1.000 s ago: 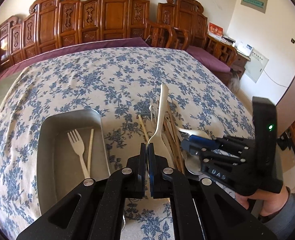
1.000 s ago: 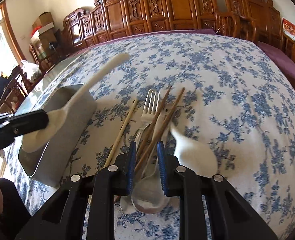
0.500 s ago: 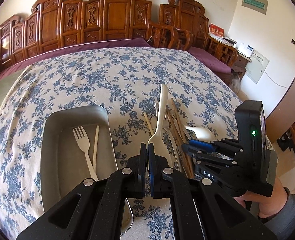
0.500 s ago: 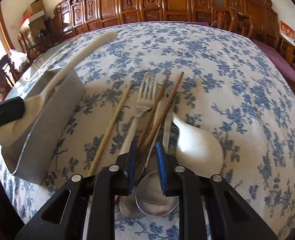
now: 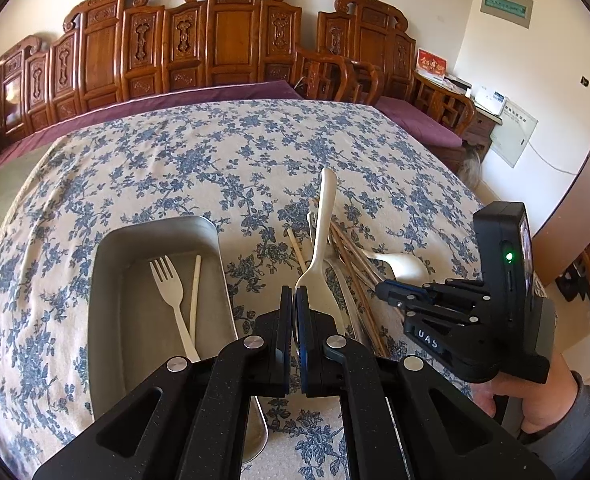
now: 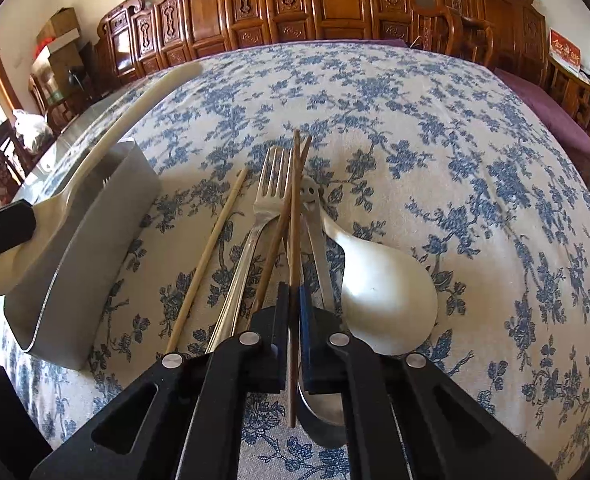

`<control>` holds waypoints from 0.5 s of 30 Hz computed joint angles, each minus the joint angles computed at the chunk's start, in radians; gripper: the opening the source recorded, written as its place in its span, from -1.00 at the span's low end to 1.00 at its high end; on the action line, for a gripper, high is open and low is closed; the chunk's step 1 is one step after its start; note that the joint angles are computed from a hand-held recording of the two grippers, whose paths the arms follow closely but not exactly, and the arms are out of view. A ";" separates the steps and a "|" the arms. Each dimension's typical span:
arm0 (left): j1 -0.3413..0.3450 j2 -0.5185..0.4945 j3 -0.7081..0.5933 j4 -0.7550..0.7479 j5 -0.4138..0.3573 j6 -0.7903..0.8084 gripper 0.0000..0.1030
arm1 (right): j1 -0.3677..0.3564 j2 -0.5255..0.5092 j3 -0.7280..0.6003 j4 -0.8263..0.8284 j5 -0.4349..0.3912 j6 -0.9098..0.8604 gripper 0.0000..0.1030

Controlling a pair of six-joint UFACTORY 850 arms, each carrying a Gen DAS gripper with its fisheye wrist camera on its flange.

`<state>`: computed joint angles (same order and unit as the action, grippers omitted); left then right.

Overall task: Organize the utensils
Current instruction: 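Carry the white fork into the tray and open the left tool while right lifts chopstick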

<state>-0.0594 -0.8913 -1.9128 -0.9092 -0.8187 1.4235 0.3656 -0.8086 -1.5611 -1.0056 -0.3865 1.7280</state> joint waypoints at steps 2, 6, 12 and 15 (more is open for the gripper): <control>0.002 0.005 0.004 -0.005 0.005 0.005 -0.97 | 0.002 0.010 0.012 -0.037 0.000 0.043 -0.89; 0.009 0.028 0.037 -0.021 0.035 0.035 -0.97 | 0.006 0.038 0.047 -0.142 0.004 0.157 -0.89; 0.030 0.025 0.030 -0.006 0.055 0.010 -0.97 | 0.009 0.070 0.086 -0.285 0.023 0.307 -0.89; 0.042 0.017 0.016 0.004 0.063 -0.011 -0.97 | 0.013 0.078 0.093 -0.346 0.031 0.361 -0.89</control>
<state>-0.0172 -0.8745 -1.8966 -0.9053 -0.7557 1.4123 0.3790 -0.7306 -1.4680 -1.3512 -0.3555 2.0891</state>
